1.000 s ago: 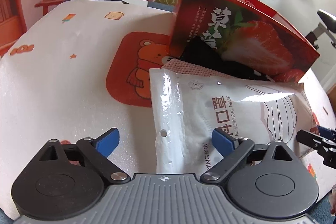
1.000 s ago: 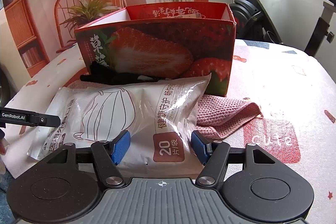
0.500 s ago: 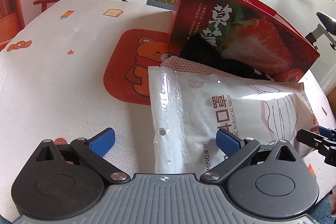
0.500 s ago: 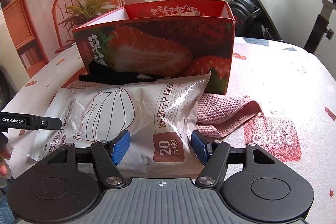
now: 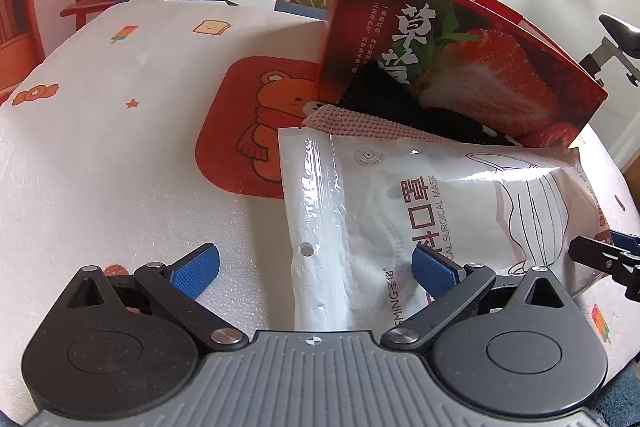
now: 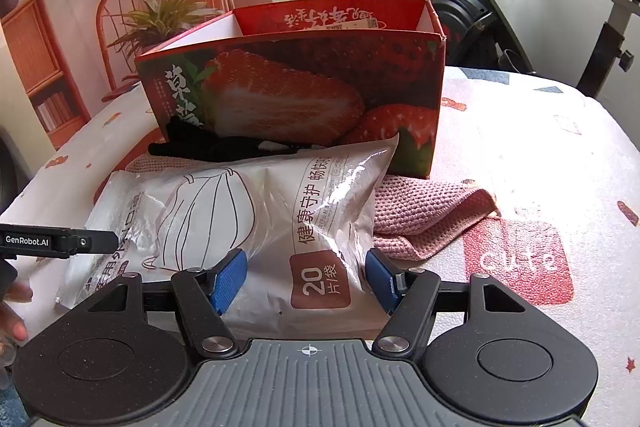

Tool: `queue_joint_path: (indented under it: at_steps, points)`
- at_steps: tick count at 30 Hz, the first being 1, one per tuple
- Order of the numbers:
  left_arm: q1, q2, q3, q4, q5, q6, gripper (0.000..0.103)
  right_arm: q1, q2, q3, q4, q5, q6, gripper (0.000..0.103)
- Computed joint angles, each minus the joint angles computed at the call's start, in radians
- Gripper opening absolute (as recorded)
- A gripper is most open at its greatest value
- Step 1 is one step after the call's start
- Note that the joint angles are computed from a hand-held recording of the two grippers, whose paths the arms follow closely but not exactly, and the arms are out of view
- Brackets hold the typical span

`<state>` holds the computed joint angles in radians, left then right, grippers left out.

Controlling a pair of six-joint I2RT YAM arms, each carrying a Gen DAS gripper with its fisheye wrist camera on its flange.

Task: Organize soft objects
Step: 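Close both tools on the edge of the white mask bag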

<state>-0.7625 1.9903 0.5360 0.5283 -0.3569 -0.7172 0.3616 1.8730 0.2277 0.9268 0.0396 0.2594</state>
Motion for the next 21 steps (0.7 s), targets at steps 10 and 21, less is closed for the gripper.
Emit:
queue_joint_path:
  at_steps: [10,21]
  points:
    - [0.007,-0.005,-0.020,0.028,0.012,0.025,0.103,-0.015,-0.072,0.020,-0.113,-0.015,-0.014,0.068]
    - [0.093,-0.044,-0.025,0.041,0.177,0.056,0.081,-0.093,-0.095,0.087,-0.237,-0.111,-0.071,0.063]
